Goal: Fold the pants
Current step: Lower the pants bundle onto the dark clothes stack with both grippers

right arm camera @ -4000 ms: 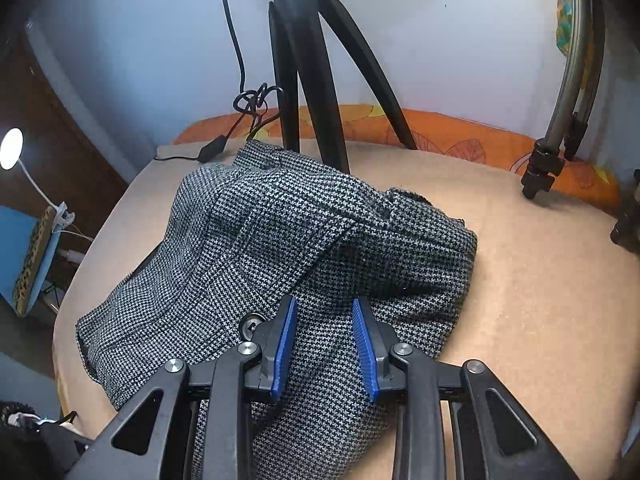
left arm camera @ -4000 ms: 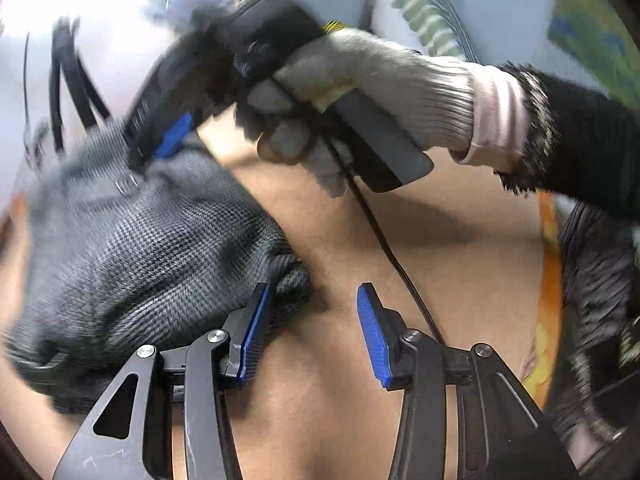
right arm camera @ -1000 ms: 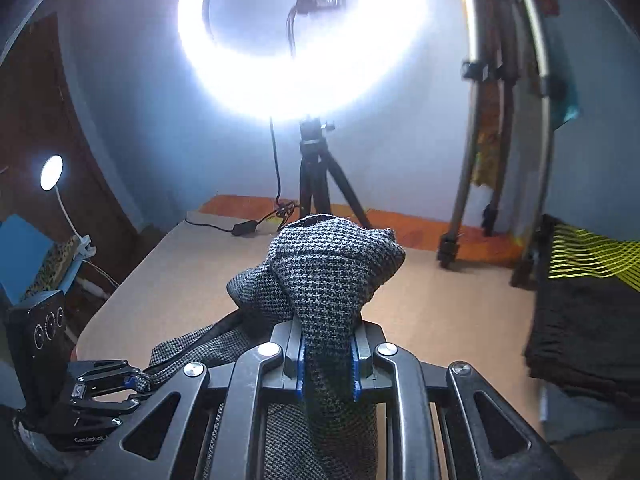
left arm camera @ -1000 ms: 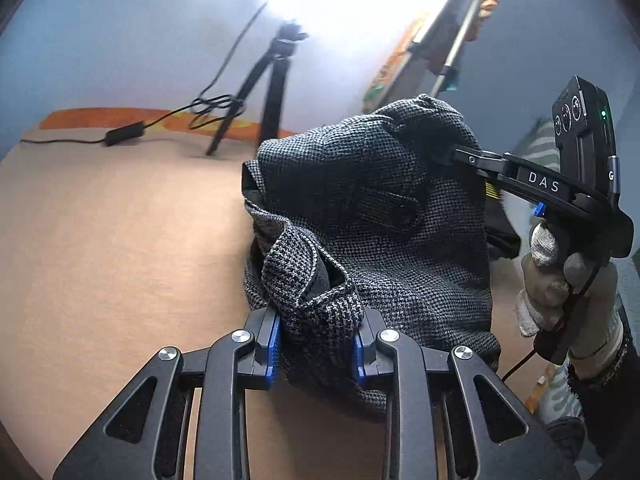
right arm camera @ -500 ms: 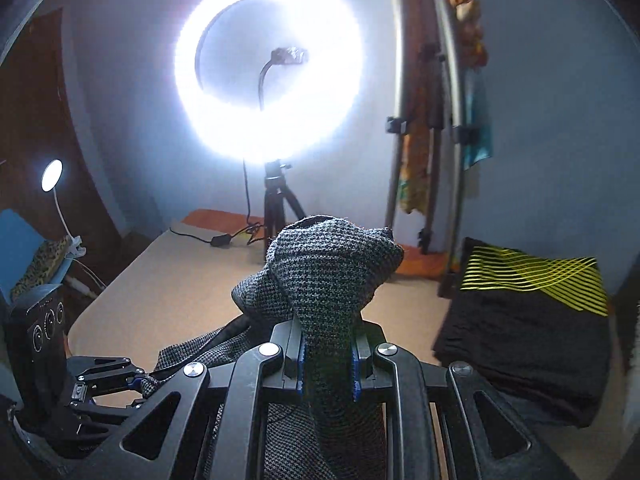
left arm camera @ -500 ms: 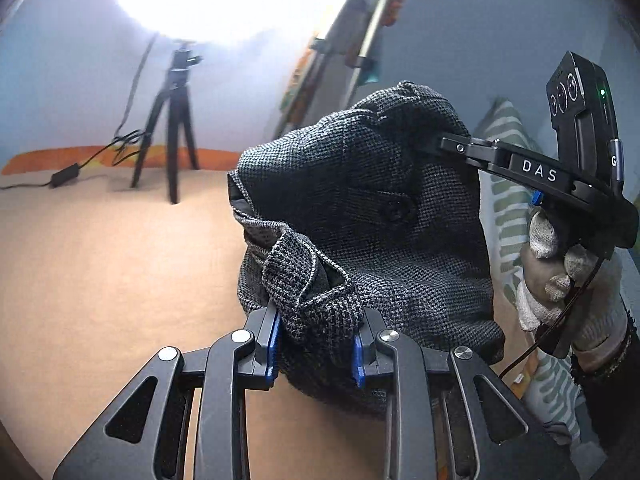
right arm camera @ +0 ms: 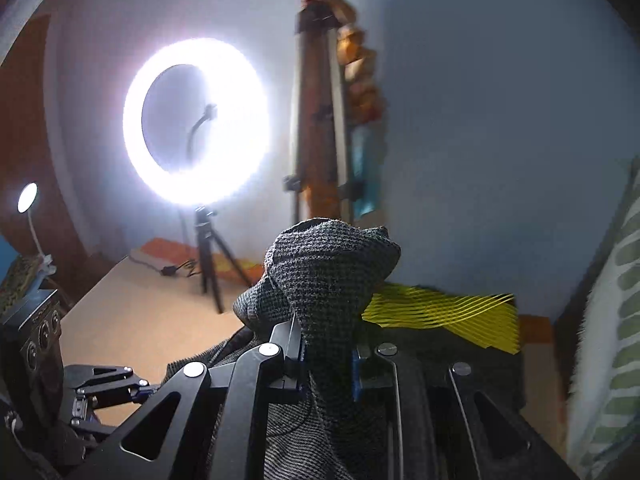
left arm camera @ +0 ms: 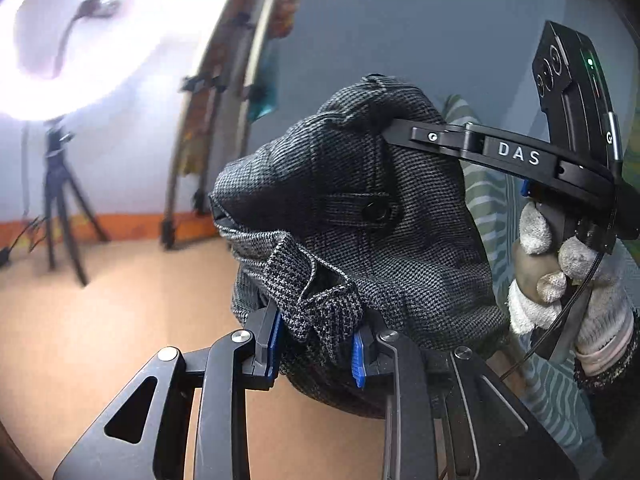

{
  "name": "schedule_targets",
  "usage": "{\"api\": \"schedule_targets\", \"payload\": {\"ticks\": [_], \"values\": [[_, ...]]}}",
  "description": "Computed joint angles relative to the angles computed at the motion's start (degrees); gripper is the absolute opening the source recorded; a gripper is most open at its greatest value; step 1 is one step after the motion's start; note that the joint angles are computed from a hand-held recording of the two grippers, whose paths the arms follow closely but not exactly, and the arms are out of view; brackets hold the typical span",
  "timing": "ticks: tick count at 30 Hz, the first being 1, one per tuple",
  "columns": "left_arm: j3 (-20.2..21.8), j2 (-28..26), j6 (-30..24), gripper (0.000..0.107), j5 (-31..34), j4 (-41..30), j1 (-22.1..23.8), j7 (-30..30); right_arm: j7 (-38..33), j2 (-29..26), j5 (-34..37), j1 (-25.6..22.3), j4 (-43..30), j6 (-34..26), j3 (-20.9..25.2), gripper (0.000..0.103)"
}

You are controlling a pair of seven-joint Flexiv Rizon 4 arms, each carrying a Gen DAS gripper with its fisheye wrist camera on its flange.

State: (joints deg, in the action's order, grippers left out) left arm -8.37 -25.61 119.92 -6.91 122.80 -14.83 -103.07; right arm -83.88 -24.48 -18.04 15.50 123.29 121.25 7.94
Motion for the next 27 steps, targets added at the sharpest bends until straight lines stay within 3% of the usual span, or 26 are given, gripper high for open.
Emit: {"api": "schedule_targets", "payload": {"ticks": [10,20,22,25,27], "values": [[3.1,-8.0,-2.4,0.025,-5.7,-15.6,-5.0,7.7,3.4,-3.9,-6.4,-7.5,-9.3,-1.4,0.5,0.015],[8.5,-18.7,-4.5,0.025,-15.1,-28.4,-10.9,16.9,12.2,-16.6,-21.1,-17.5,-25.2,-6.4,6.2,0.015],[6.7,-19.6,-4.9,0.025,-15.3,-28.6,-9.6,16.5,13.7,-19.7,-24.2,-19.5,-28.8,-7.9,8.2,0.015],[3.1,-20.2,-6.7,0.025,-13.5,-27.4,-6.2,15.1,15.1,-25.5,-27.8,-22.6,-35.6,-15.8,12.7,0.016],[3.5,-20.4,-7.8,0.028,-13.6,-27.1,-6.4,14.6,15.2,-26.9,-26.6,-21.8,-37.3,-19.0,11.8,0.024]]}}
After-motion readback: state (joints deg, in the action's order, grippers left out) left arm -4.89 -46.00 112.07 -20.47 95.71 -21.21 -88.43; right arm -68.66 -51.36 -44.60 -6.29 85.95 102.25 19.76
